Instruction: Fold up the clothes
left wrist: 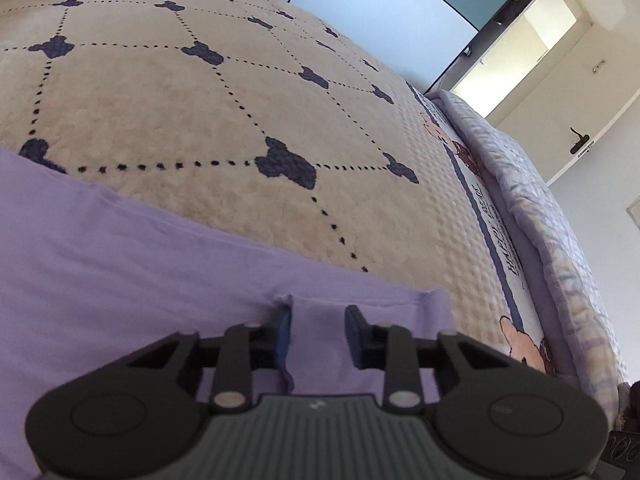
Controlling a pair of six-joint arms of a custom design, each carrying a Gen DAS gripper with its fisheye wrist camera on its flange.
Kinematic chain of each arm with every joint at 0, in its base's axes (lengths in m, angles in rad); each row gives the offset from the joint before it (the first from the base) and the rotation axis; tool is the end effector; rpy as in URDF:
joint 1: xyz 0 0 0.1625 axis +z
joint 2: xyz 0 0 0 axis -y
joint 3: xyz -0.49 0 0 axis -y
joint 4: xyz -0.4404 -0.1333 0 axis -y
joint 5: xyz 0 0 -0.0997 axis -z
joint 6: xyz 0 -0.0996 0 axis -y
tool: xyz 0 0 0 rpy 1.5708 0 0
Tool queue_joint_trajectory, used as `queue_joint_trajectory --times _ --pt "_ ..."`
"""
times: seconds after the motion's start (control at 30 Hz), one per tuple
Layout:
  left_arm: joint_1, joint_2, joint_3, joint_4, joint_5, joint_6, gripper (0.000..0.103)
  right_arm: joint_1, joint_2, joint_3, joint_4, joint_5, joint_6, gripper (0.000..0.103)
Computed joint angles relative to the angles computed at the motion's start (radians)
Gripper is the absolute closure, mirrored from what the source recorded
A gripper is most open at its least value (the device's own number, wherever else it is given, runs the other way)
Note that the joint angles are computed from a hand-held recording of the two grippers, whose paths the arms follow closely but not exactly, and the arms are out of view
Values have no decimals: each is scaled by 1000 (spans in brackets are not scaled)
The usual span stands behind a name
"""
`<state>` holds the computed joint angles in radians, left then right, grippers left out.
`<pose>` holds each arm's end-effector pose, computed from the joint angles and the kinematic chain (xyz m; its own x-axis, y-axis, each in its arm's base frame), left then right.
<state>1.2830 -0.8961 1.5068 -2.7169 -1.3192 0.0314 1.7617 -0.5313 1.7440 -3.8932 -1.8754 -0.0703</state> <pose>-0.0760 -0.8137 0.2605 -0.9566 0.1789 -0.2300 0.2743 0.8195 -0.5032 0.2356 -0.6738 0.0453 -0.9792 0.0518 0.1960 -0.1536 0.4416 -0.8840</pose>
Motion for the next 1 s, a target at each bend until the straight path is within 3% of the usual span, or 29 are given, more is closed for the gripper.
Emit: queue_joint_trajectory --times 0.13,0.3,0.37,0.53,0.63,0.8,0.87,0.93,1.0 --pt "-2 1 12 -43 16 24 100 -1 -5 0 34 -4 20 58" --pt "4 1 21 -131 -19 52 101 11 0 -7 68 -21 -12 89" --pt "8 4 15 -134 -37 51 100 20 11 -11 30 -42 -41 94" --pt "16 17 9 -168 -37 73 100 24 17 -14 12 -65 -51 94" --pt "25 15 -5 -110 -47 50 98 24 13 -15 44 -73 -44 92" --pt "8 -11 19 -135 3 80 92 -3 -13 19 52 -5 64 80" --pt "-6 -34 42 -147 16 127 88 -6 -17 28 51 7 90 80" --pt "-11 -67 70 -98 -26 158 79 -1 -15 26 53 -2 88 80" --pt "-12 -89 90 -39 -58 144 79 0 -16 28 56 2 91 77"
